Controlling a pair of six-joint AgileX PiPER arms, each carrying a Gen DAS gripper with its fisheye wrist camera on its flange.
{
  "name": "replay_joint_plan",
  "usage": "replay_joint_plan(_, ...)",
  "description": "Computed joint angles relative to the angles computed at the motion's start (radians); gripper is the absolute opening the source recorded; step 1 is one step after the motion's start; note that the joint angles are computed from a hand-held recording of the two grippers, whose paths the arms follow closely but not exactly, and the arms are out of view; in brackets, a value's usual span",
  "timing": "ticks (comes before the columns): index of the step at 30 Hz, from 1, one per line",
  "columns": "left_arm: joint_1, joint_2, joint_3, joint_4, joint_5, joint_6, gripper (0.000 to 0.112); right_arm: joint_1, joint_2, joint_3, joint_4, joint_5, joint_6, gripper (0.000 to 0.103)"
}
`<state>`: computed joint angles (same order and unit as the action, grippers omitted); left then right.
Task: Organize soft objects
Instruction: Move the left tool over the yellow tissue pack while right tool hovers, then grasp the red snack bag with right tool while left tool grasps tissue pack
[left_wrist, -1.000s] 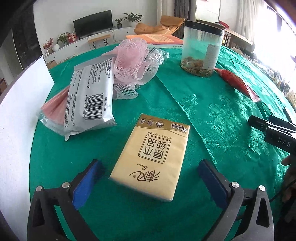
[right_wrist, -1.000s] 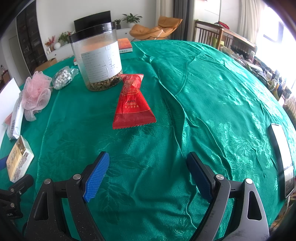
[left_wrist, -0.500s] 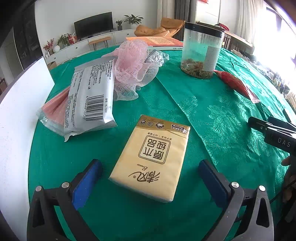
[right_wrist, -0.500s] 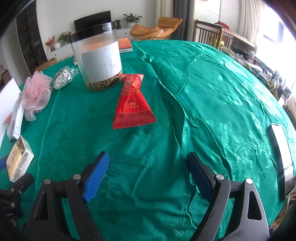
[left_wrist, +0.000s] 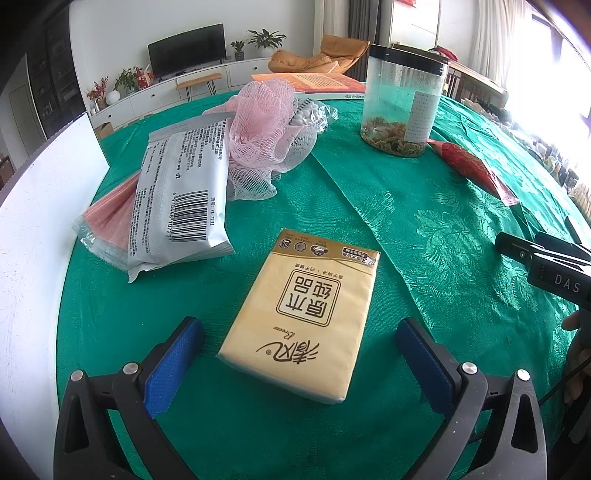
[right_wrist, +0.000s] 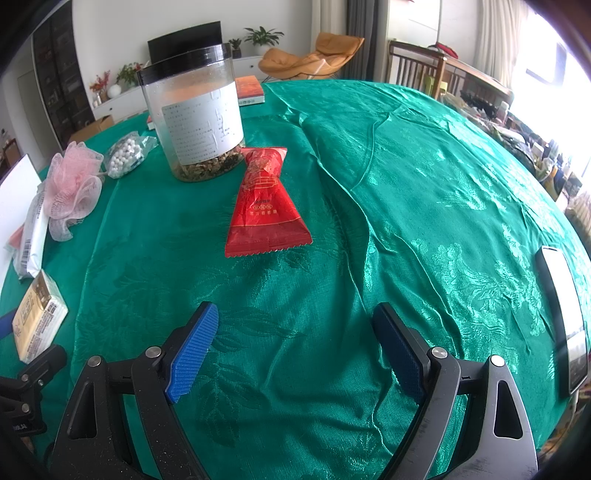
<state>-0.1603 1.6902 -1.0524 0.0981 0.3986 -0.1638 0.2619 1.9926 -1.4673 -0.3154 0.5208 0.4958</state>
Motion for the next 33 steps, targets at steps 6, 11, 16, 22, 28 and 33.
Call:
replay_joint_plan(6, -0.001, 0.001, 0.000, 0.001, -0.001, -0.002, 0.103, -0.001, 0.000, -0.001, 0.001, 0.000, -0.001, 0.088)
replay_joint_plan(11, 0.000, 0.000, 0.000, 0.000, 0.000, 0.000, 0.103, -0.001, 0.001, -0.001, 0.002, 0.000, -0.002, 0.088)
replay_joint_plan(16, -0.001, 0.001, 0.000, 0.001, -0.001, -0.001, 0.103, -0.001, 0.001, -0.001, 0.002, 0.000, -0.002, 0.088)
replay_joint_plan(22, 0.000, 0.000, 0.000, 0.001, -0.001, -0.001, 0.103, -0.001, 0.001, -0.001, 0.002, 0.000, -0.003, 0.088)
replay_joint_plan(28, 0.012, -0.006, -0.036, -0.077, 0.108, 0.134, 0.103, -0.102, -0.064, 0.060, 0.325, -0.113, -0.201, 0.086)
replay_joint_plan(33, 0.010, -0.010, -0.046, -0.082, 0.114, 0.163, 0.100, -0.160, 0.062, -0.244, 0.446, 0.082, -0.337, 0.086)
